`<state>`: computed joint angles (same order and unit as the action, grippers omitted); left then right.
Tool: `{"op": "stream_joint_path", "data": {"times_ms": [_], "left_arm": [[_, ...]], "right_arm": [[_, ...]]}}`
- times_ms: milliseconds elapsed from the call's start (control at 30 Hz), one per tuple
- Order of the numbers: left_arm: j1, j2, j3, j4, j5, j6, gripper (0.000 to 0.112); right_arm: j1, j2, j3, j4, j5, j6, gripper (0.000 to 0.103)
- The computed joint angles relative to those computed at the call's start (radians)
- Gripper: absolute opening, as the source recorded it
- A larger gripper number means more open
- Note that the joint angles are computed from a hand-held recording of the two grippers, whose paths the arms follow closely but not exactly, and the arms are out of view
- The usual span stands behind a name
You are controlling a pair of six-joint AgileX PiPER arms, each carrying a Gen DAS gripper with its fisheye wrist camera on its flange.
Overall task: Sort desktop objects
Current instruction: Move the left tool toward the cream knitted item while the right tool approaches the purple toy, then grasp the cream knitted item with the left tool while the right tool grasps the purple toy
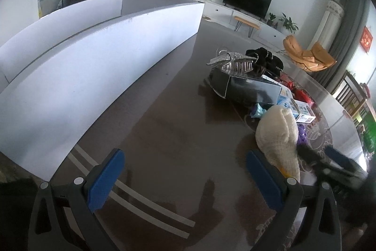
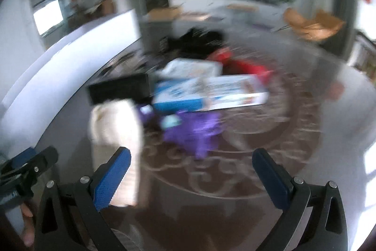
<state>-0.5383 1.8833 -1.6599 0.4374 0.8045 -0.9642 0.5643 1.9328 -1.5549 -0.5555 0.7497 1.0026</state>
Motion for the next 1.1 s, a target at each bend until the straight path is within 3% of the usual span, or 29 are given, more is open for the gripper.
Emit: {"op": "stream_joint_path", "data": {"times_ms": [67, 133, 267, 500, 633, 767, 867, 1000, 1100], "left_arm": [[0.003, -0.014, 0.017, 0.005, -0.016, -0.012, 0.103], [0.008, -0.024, 0.031, -0.003, -0.035, -0.013, 0.103], [-0.003, 0.001, -0.003, -0.014, -0.019, 0.020, 0.103], [-0.047, 0.027, -0.045, 0.042, 0.020, 0.052, 0.103], [-0.044, 0.027, -0.044, 0.031, 0.025, 0.061, 0.103], [-0.044, 0.035, -0.053, 0.023, 0.033, 0.071, 0.103], [-0.046, 0.033, -0.050, 0.026, 0.034, 0.074, 0.103], [-0.045, 0.038, -0.055, 0.017, 0.038, 0.079, 0.103], [-0.047, 0.038, -0.054, 0.012, 0.041, 0.083, 0.103]], "right_arm": [[-0.012, -0.012, 0.017, 0.140, -0.103, -0.167, 0.103], [0.000, -0.037, 0.046, 0.134, -0.137, -0.194, 0.103], [-0.022, -0.017, 0.021, 0.089, -0.061, -0.186, 0.103], [-0.173, 0.095, -0.147, 0.389, 0.043, -0.572, 0.103], [-0.194, 0.162, -0.262, 0.445, 0.097, -0.694, 0.103], [-0.191, 0.282, -0.471, 0.446, 0.226, -0.793, 0.103], [-0.198, 0.306, -0.516, 0.469, 0.239, -0.848, 0.103], [-0.210, 0.289, -0.466, 0.474, 0.162, -0.872, 0.103], [-0.209, 0.325, -0.535, 0.477, 0.220, -0.879, 0.103]]}}
